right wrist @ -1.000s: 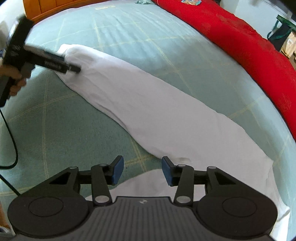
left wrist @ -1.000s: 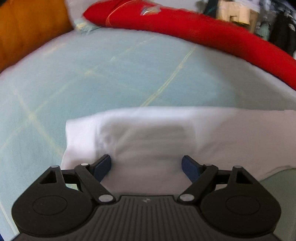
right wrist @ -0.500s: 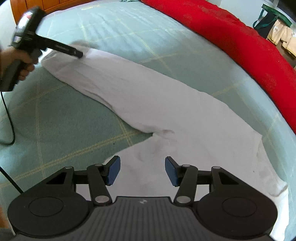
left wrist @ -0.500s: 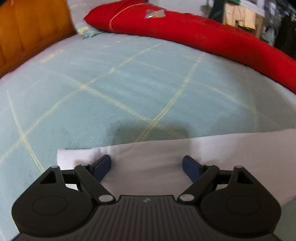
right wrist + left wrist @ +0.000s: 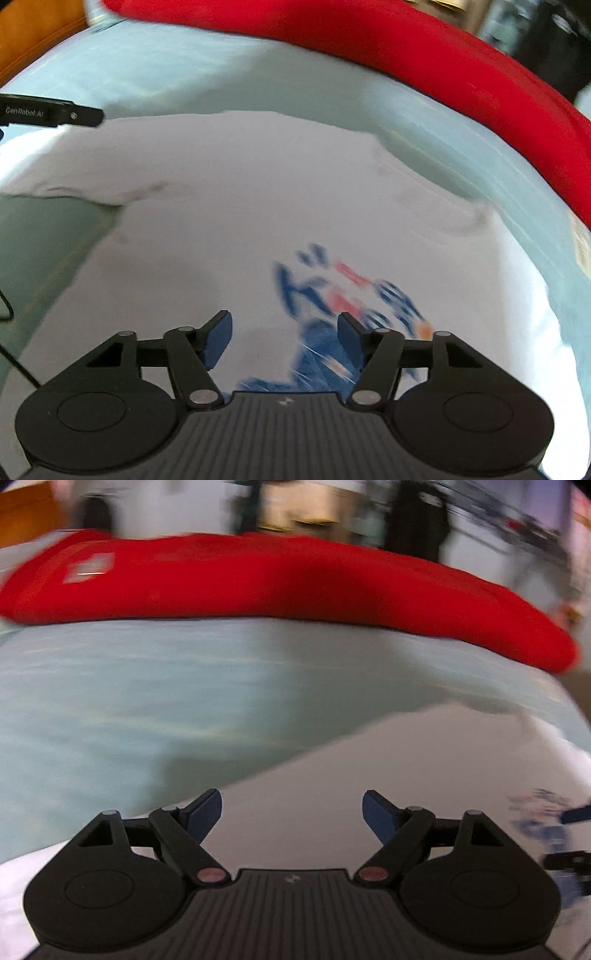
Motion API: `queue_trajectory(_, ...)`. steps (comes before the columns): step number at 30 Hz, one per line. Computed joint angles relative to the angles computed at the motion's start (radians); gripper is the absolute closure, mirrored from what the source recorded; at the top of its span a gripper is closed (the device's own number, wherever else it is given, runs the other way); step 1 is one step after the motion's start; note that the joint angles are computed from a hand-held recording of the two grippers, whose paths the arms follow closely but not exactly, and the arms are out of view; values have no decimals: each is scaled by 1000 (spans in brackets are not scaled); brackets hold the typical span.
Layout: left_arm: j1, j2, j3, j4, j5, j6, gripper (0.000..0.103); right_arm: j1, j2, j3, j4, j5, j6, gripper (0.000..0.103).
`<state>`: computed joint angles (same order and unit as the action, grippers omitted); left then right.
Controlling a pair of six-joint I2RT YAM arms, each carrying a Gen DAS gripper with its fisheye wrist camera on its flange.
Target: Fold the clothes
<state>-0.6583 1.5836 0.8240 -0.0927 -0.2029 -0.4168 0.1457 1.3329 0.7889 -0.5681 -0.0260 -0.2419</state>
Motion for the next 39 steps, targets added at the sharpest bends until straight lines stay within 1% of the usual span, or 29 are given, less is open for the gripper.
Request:
queue_trajectory(4, -58, 199, 222, 16, 112, 80, 20, -101, -58, -79, 69, 67, 5, 32)
queue_trajectory(8, -111, 367, 406, 0, 146, 141, 19, -243, -92, -161, 165, 41, 54, 31)
queue_trajectory(11, -128, 507, 568, -74, 125, 131, 20, -324, -119, -219, 228, -9, 88, 30)
queue_trajectory(15, -101, 647, 718, -159, 79, 85, 19, -369, -158, -272, 267, -63, 103, 26)
queue_trajectory(16, -92, 668, 740, -159, 80, 81, 15, -382, -174, -288, 273, -77, 97, 25)
queue_trajectory(17, -87, 677, 759, -171, 74, 86, 14, -393, -179, -298, 280, -92, 89, 24)
queue_trajectory(19, -82, 695, 812, -219, 58, 89, 13, -414, -181, -307, 291, -119, 69, 22)
queue_trajectory(20, -81, 704, 840, -246, 55, 75, 14, -439, -194, -310, 281, -141, 44, 22)
queue_trajectory(22, -83, 695, 863, -288, 59, 39, 14, -469, -190, -303, 277, -165, 6, 22)
queue_trajectory(23, -88, 675, 848, -287, 59, 32, 14, -484, -188, -297, 275, -176, -11, 22)
queue_trajectory(26, -112, 605, 755, -230, 85, 29, 14, -523, -173, -263, 273, -208, -41, 22)
queue_trajectory(29, -132, 595, 718, -181, 101, 80, 14, -552, -110, -213, 300, -229, -69, 20)
queue_trajectory(31, -138, 635, 763, -186, 91, 112, 14, -560, -31, -168, 342, -232, -82, 20)
queue_trajectory(34, -123, 704, 838, -222, 98, 90, 14, -555, 109, -79, 419, -234, -88, 20)
queue_trajectory(35, -117, 717, 849, -221, 104, 83, 12, -551, 157, -47, 445, -235, -89, 20)
queue_trajectory(39, -107, 720, 835, -185, 116, 70, 12, -531, 344, 69, 524, -232, -84, 19)
